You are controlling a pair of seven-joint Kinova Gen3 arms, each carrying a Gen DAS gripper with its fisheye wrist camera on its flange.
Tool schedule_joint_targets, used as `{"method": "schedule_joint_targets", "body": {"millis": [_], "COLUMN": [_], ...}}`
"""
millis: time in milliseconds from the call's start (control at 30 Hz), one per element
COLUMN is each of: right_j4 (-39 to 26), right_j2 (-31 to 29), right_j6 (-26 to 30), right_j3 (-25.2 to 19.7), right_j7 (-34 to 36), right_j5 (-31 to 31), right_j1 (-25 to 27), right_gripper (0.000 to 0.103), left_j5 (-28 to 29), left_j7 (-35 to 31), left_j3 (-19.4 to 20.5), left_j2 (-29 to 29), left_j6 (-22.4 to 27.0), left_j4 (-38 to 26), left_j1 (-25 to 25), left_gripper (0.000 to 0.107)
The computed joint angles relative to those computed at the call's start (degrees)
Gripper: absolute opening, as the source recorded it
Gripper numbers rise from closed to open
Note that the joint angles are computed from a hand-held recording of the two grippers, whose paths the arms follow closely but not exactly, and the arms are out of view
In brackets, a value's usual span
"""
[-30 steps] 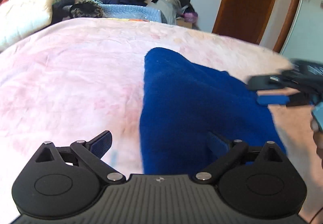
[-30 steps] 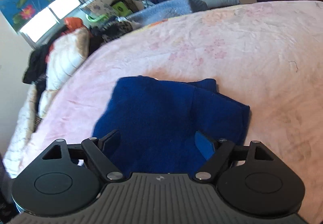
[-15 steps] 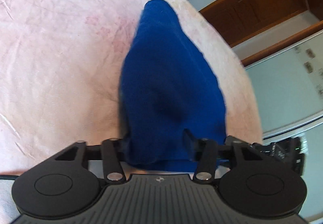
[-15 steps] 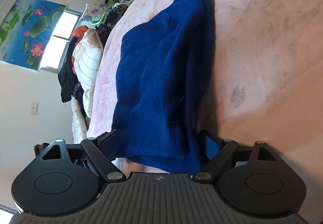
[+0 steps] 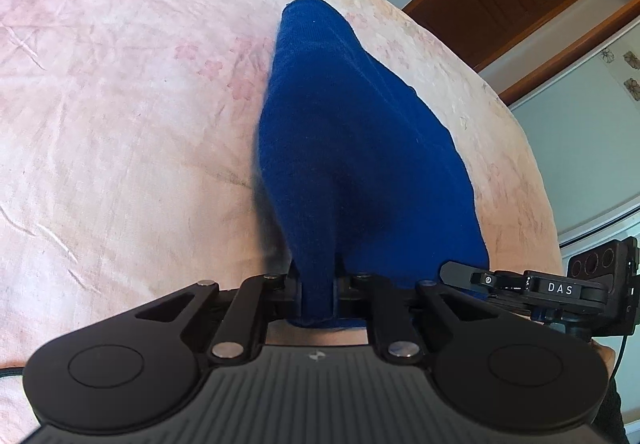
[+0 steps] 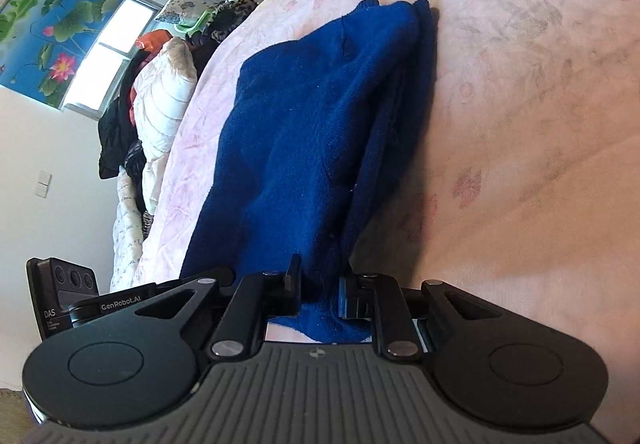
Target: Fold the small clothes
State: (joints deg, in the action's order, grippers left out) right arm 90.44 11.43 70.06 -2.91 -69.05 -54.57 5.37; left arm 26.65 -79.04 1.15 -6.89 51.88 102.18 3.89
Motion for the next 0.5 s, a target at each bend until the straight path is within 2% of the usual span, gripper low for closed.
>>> {"method": "schedule_joint_targets", "body": {"millis": [300,500], "right_j4": [0.28,0.34], "right_j2": [-0.92,-1.16], "right_j6": [1.50,1.69], "right_j3": [0.41,0.57], "right_j7": [0.28,0.15], "right_j5": [1.75,2.14], "right_j1": [-0.06,-0.28], "right_gripper": [0.020,0.020], "left_j5": [-13.34,-13.30], "left_j7": [9.01,9.80], "left_j3": [5.45,4.43], "left_j2": [-1.70,-2.68], "left_j6": [-0.44,-0.27], "left_j4": [-0.36,0.74], "left_j1": [2.99,4.12], "left_gripper": [0.011,0.011]}}
